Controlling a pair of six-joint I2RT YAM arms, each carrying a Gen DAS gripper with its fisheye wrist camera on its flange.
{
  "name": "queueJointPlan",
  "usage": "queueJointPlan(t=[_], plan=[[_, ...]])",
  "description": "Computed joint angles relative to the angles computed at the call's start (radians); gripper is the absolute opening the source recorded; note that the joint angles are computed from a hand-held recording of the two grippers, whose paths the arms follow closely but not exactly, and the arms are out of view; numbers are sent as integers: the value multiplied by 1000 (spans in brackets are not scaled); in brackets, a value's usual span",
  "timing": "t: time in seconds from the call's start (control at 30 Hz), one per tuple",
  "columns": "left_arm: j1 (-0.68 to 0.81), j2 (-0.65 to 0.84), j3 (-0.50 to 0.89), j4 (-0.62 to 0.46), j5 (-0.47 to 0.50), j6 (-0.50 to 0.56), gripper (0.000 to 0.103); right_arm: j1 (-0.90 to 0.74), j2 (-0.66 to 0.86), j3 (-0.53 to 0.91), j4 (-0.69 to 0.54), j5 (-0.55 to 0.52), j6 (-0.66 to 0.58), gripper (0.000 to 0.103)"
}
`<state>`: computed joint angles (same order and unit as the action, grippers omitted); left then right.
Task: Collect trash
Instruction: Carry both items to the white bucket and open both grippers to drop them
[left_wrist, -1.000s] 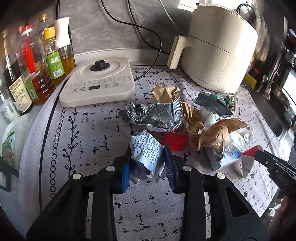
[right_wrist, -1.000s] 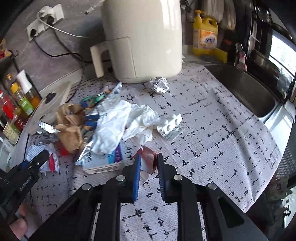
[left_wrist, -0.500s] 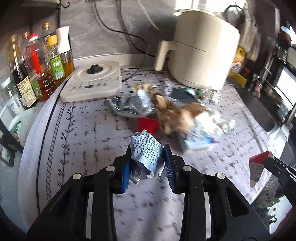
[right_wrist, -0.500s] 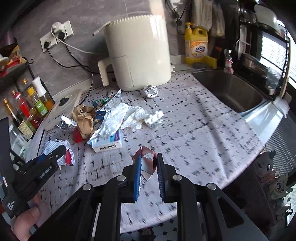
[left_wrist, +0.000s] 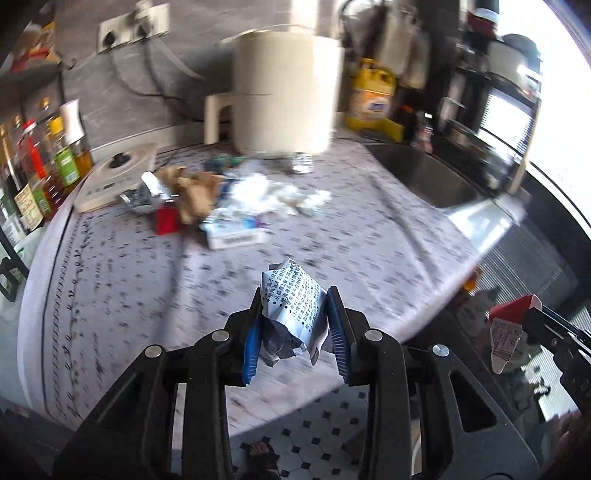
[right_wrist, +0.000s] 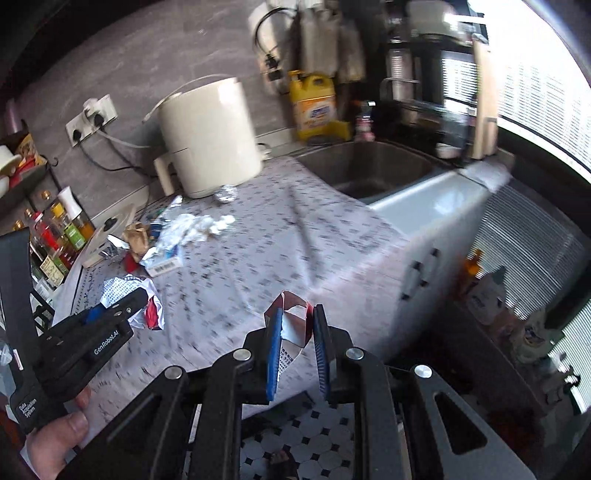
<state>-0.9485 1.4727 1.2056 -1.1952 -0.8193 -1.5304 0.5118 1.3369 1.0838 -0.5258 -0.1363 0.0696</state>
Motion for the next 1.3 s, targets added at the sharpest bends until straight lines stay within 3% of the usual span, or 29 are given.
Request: queueJointPlan(t=[0.3, 0.57, 0.63, 0.67, 0.7, 0.73, 1.3], plan=[[-132, 285, 301, -10, 7, 10, 33, -347, -173, -134, -98, -146, -143, 17], [-192, 501, 541, 7, 45, 60, 33, -635, -199, -170, -164, -246, -310, 19], [-203, 549, 594, 13, 57, 73, 33, -699, -185, -177, -170, -259, -354, 26], [-209, 576, 625, 17, 65, 83, 33, -721, -175, -177, -175, -262, -370, 33], [-214, 602, 653, 20, 73, 91, 33, -754, -162, -178, -181, -274, -391, 47], [-217, 624, 677, 25, 81, 99, 33, -785, -157, -182, -181, -282, -406, 49], [-229, 1011, 1070, 118, 293, 254, 35, -1150, -19, -207, -191, -285, -655, 53]])
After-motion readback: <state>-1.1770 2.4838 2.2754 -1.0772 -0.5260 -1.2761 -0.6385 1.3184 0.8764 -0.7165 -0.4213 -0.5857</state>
